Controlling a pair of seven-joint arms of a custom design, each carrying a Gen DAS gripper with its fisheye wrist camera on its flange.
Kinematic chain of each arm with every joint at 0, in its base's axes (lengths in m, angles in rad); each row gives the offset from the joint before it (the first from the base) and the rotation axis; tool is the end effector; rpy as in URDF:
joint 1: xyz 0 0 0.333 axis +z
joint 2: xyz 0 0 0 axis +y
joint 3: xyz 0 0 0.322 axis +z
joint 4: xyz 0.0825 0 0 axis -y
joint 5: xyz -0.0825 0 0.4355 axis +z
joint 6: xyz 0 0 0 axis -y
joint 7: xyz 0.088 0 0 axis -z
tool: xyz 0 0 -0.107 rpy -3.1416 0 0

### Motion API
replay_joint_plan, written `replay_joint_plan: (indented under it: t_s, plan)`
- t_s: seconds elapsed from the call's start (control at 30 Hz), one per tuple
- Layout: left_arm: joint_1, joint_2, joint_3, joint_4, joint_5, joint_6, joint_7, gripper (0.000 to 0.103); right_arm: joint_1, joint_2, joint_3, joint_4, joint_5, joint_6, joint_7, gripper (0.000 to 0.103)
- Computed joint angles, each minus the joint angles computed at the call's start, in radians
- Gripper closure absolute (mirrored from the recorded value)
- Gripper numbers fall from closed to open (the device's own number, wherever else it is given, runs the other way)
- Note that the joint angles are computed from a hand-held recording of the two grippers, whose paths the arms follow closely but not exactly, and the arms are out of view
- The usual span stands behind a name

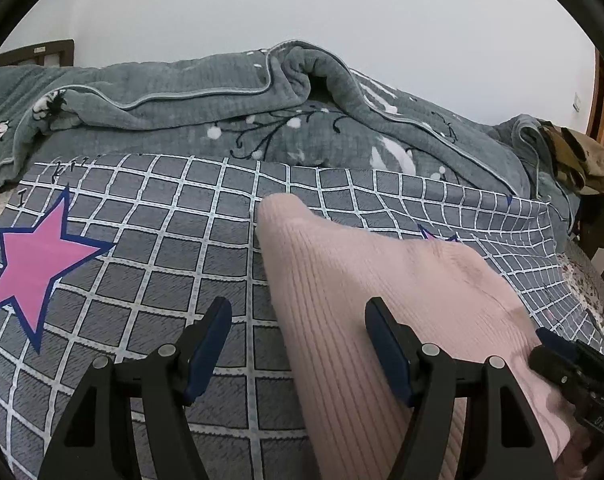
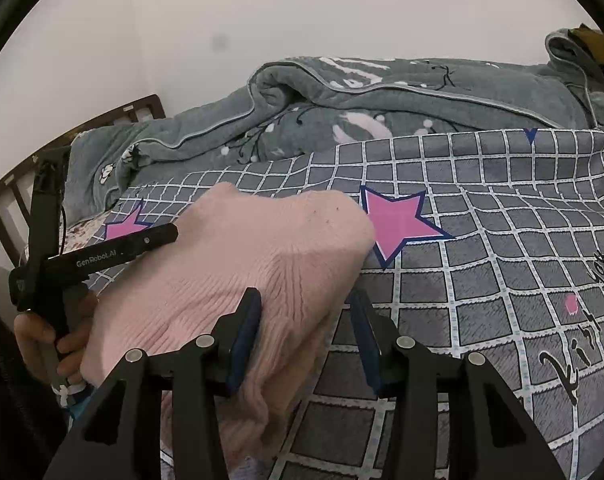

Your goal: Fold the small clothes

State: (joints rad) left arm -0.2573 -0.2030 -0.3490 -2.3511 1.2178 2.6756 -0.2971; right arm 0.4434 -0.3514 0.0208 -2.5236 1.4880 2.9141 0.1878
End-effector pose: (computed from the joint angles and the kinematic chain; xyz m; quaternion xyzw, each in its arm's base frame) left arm 0.4310 -0.3370 0.4229 -0.7051 0.5481 -0.3510 0.2816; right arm 0.4545 0.1589 0.4197 -0.7572 0.4591 -0.1334 0.4450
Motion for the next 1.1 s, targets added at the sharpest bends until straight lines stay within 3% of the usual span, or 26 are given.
replay_joint_plan:
  t_s: [0.1, 0.2, 0.23, 0.37, 0.5, 0.6, 0.67, 0.77, 0.87, 1.1]
  plan:
    - [-0.004, -0.013, -0.006, -0.007, 0.003, -0.011, -0.002, 0.035, 0.0, -0.014, -0.004, -0.008, 0.015, -0.01, -0.009, 0.065]
    - [-0.008, -0.02, -0.011, -0.012, 0.001, -0.017, -0.002, 0.035, 0.001, -0.027, -0.001, -0.017, 0.021, -0.017, -0.018, 0.081]
    - [-0.009, -0.022, -0.013, -0.013, 0.0, -0.018, -0.001, 0.035, 0.003, -0.03, 0.003, -0.019, 0.026, -0.007, -0.026, 0.082]
    - [-0.016, -0.029, -0.02, -0.015, 0.003, -0.003, 0.0, 0.035, 0.012, -0.041, 0.017, -0.022, 0.079, 0.034, -0.091, 0.083]
    - [-0.027, -0.019, -0.029, -0.005, 0.032, 0.055, 0.008, 0.035, 0.002, -0.063, 0.012, -0.026, 0.129, 0.012, -0.132, 0.083]
    - [-0.055, -0.006, -0.06, 0.016, 0.035, -0.034, 0.074, 0.033, -0.012, -0.082, 0.012, -0.036, 0.156, -0.022, -0.17, 0.083]
    - [-0.072, -0.006, -0.067, 0.018, 0.05, -0.066, 0.096, 0.033, -0.019, -0.089, 0.02, -0.044, 0.138, -0.029, -0.174, 0.083]
    - [-0.086, -0.019, -0.06, 0.005, 0.073, -0.043, 0.081, 0.032, -0.02, -0.075, 0.032, -0.045, 0.089, -0.003, -0.152, 0.083]
    - [-0.089, -0.032, -0.058, -0.008, 0.094, -0.011, 0.064, 0.032, -0.022, -0.041, 0.044, -0.041, -0.028, 0.043, -0.031, 0.083]
    - [-0.109, -0.032, -0.072, -0.009, 0.073, -0.057, 0.098, 0.032, 0.028, -0.041, -0.004, -0.051, -0.066, 0.068, 0.008, 0.082]
